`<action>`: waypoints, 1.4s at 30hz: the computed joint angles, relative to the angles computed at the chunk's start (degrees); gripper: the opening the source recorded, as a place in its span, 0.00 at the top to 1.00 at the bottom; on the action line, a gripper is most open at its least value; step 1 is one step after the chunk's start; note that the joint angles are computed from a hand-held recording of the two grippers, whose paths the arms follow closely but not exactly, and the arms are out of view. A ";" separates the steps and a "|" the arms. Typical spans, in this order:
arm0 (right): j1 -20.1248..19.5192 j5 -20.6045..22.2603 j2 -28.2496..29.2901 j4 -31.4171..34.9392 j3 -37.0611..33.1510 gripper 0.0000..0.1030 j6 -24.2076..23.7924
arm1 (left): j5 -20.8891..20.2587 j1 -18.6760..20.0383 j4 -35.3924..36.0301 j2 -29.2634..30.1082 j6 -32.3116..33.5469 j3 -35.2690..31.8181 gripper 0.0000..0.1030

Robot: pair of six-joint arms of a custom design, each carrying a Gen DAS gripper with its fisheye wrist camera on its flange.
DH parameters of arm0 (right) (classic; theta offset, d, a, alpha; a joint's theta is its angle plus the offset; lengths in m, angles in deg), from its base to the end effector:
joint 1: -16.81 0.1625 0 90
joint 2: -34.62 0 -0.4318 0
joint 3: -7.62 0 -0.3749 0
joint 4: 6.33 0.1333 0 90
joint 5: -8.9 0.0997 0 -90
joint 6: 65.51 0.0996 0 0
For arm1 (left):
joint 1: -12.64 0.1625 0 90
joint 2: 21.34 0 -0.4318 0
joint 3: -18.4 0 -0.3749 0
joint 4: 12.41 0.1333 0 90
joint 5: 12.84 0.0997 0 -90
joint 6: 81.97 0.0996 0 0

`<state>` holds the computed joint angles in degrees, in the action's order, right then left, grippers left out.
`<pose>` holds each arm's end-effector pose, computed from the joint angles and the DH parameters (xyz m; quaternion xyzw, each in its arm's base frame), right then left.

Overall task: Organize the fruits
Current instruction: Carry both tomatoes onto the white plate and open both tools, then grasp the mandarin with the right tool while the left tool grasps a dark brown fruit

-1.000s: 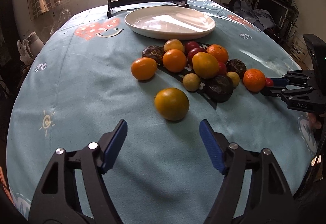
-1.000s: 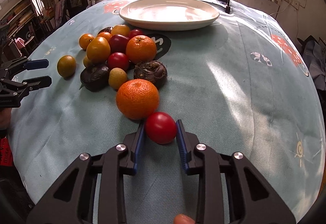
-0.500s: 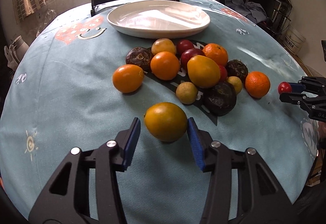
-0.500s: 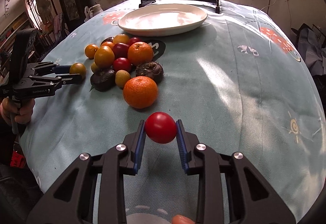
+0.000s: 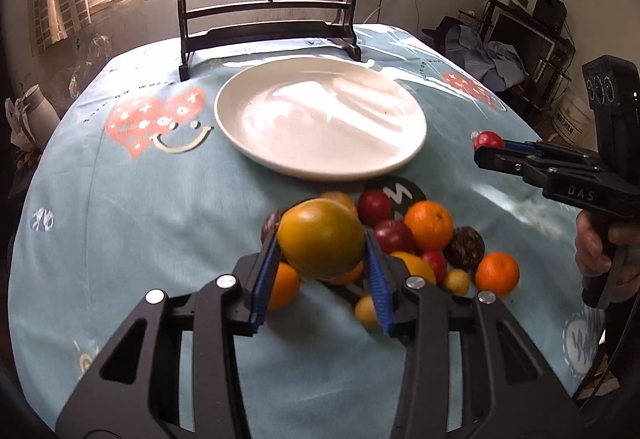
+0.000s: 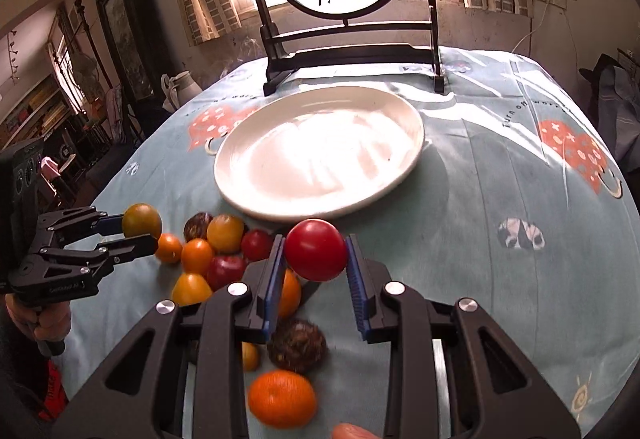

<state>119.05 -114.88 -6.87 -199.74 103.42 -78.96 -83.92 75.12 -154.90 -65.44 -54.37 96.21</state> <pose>0.2182 -0.6383 0.1652 0.0758 -0.8754 0.3948 0.2685 -0.1981 -0.7387 0.1978 0.4265 0.8752 -0.1608 0.1623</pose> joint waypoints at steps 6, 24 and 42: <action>-2.47 0.47 6.80 12.09 -15.61 0.70 0.35 | 3.93 -0.50 7.99 14.33 -3.16 -20.63 0.59; 0.34 -3.82 4.04 9.56 -8.86 0.44 -0.55 | 7.39 -1.11 -3.94 6.84 -1.34 -8.31 0.12; 4.48 -9.90 2.55 -8.50 14.23 0.42 10.18 | 5.40 0.48 -18.91 -12.61 -5.18 26.25 0.06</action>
<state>123.53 -124.78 -4.33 -208.24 117.65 -68.79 -78.52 75.60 -173.81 -78.05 -59.55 122.46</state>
